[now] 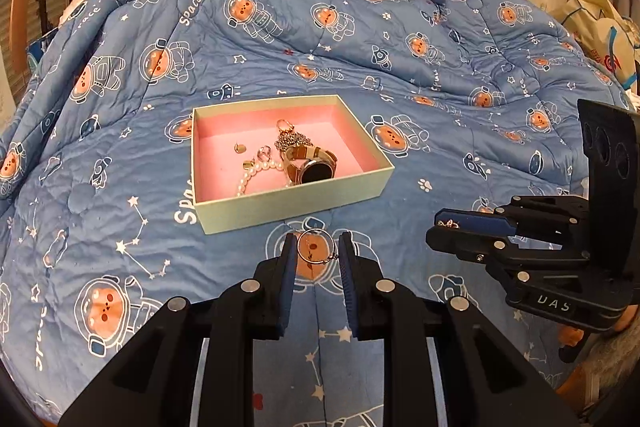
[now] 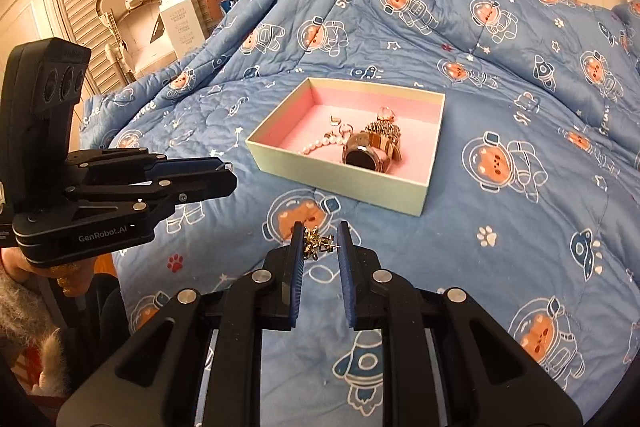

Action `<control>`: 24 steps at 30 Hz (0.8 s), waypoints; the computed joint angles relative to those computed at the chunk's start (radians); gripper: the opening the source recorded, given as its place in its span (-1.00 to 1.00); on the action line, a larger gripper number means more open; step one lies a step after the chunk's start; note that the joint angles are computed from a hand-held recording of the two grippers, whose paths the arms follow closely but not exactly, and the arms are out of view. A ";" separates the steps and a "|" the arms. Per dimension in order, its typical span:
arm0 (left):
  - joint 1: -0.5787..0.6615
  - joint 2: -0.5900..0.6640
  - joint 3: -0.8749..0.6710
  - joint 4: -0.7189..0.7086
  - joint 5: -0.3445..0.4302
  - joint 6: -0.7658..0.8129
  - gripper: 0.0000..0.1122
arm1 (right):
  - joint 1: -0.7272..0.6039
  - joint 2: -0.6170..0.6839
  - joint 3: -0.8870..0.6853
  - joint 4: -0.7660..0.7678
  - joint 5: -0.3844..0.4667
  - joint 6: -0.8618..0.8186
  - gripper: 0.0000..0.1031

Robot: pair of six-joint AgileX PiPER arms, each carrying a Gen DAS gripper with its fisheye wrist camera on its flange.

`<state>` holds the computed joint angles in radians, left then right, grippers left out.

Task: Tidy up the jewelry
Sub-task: 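Carry the star earring and silver ring over the pink box with both grippers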

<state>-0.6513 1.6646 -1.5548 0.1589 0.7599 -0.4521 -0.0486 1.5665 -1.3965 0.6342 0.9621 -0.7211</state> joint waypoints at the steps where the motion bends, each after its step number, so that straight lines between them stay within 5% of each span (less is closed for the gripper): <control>1: 0.014 0.007 -0.016 -0.018 0.004 0.017 -0.63 | 0.003 0.013 -0.029 -0.003 0.006 0.004 -0.67; 17: 0.124 0.204 -0.324 -0.112 0.134 0.163 -0.63 | 0.080 0.251 -0.400 -0.095 0.059 0.117 -0.67; 24: 0.181 0.346 -0.532 -0.179 0.248 0.207 -0.63 | 0.080 0.513 -0.785 -0.140 0.244 0.299 -0.67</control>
